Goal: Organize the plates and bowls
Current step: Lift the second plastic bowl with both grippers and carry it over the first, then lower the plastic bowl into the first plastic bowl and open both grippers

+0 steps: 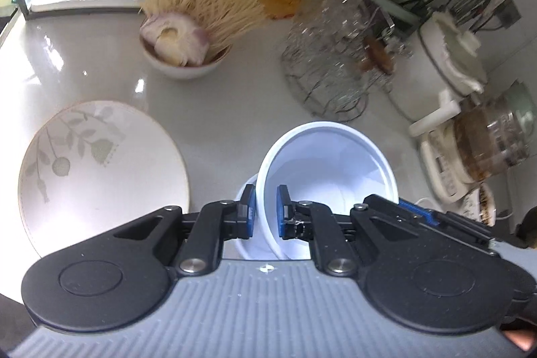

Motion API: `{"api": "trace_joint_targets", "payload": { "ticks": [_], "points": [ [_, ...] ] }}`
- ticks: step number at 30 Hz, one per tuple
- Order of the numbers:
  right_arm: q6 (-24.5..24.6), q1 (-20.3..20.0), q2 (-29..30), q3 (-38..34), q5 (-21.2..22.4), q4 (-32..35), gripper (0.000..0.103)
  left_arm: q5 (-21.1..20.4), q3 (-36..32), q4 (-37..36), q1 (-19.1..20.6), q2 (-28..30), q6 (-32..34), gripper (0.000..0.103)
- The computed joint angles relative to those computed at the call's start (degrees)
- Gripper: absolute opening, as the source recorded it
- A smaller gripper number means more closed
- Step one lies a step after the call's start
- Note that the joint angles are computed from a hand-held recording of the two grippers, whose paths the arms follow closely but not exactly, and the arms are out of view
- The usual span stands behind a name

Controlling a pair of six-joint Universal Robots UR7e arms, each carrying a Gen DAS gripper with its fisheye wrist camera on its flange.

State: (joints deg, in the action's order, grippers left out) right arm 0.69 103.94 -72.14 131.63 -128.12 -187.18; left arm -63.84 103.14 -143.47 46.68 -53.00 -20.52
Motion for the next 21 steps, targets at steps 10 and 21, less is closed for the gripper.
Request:
{"api": "trace_joint_targets", "payload": {
  "ticks": [10,21],
  "points": [
    [0.1,-1.7,2.6,-0.5,-1.5,1.6,0.017,-2.0,0.3,0.1,2.7,1.7,0.7,0.013],
    [3.4,-2.0,2.2,0.4,-2.9,2.4,0.017,-2.4,-0.7,2.2,2.5,3.1,1.9,0.013]
  ]
}}
